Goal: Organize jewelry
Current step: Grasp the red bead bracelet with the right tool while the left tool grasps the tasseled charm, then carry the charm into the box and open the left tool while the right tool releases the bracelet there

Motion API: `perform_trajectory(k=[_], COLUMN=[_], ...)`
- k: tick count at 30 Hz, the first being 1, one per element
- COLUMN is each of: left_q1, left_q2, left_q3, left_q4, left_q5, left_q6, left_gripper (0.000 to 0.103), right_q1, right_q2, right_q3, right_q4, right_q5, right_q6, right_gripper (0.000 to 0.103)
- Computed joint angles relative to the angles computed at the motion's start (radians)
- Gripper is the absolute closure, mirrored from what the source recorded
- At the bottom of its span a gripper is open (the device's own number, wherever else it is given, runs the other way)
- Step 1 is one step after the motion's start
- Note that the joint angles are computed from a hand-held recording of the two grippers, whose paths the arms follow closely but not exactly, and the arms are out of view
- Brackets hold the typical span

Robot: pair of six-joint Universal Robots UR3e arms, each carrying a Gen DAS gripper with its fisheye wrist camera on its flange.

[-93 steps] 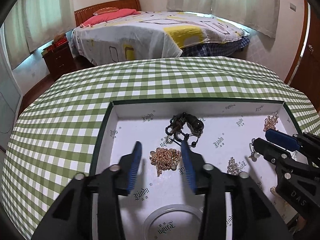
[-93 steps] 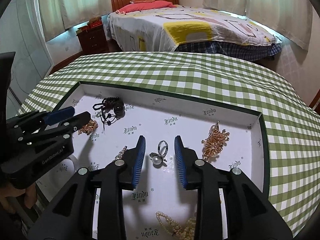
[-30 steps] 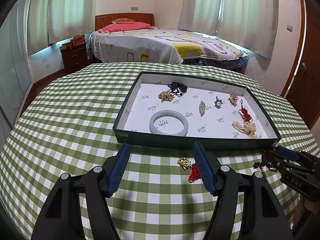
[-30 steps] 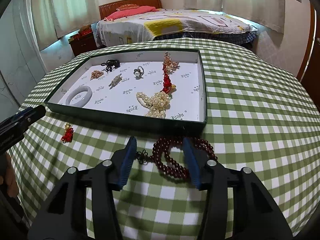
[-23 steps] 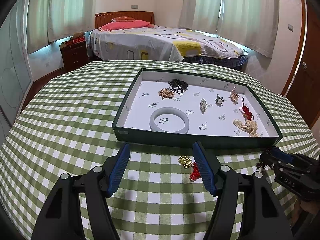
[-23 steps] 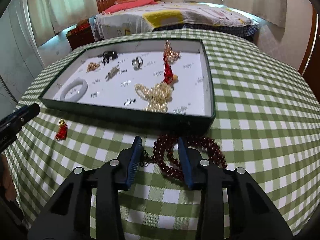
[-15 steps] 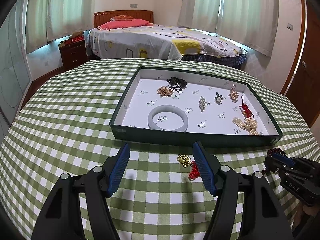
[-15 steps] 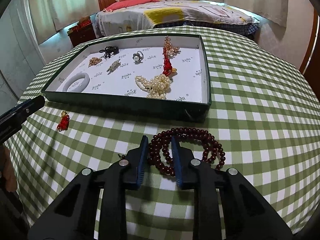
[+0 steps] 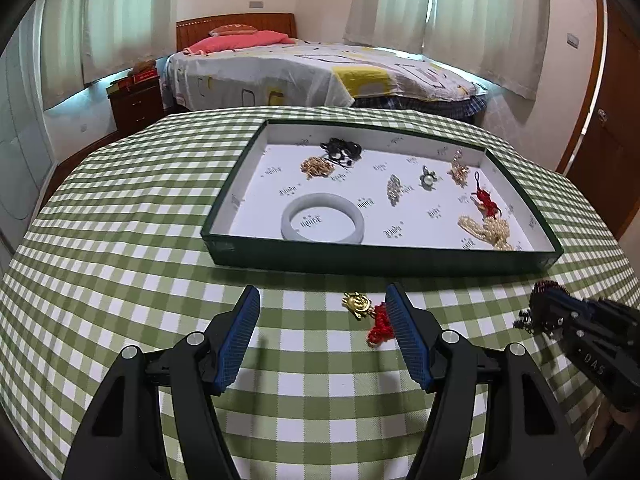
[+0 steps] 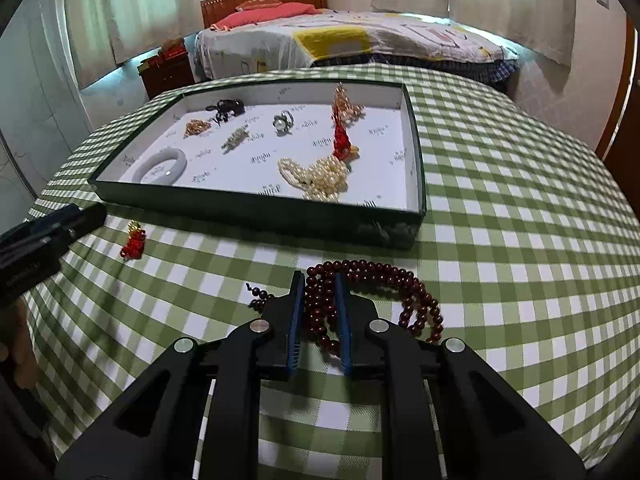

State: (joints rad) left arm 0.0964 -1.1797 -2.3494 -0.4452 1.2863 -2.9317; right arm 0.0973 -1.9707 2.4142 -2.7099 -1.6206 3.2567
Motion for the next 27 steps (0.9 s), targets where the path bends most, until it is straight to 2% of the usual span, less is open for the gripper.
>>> perform_trajectory(k=[7,12,14,17,20,27], left_q1=[-0.057,-0.099,-0.103,-0.091,-0.066,-0.033], left_q2=[-0.087,-0.153,-0.156,-0.147,-0.129,-0.068], left_q3=[0.029,0.057,0.052,0.044,0.029,-0.005], left_q4=[0.019,0.020,0.028,0.024,0.016,0.014], left_q5=[0.015,0.034,0.037,0.020,-0.012,-0.053], left_q6=[0.005,0.010,0.014,0.032,0.054,0.079], left_gripper=[0.042,0.060,0.062,0.081,0.092,0.093], right_q1=[-0.030,-0.035,-0.039,-0.031,-0.023,-0.025], right_q2=[-0.026,-0.021,-0.019,-0.006,0.003,-0.013], right_q3=[0.010,0.015,0.014,0.012,0.013,0.012], right_q4=[0.013,0.010,0.012,0.001,-0.008,-0.008], right_q5=[0.038,0.055,0.062,0.062,0.062,0.078], right_q6=[-0.009,-0.009,-0.011,-0.004,0.002,0.013], right_gripper=[0.088,0.088,0.088,0.088,0.088,0.088])
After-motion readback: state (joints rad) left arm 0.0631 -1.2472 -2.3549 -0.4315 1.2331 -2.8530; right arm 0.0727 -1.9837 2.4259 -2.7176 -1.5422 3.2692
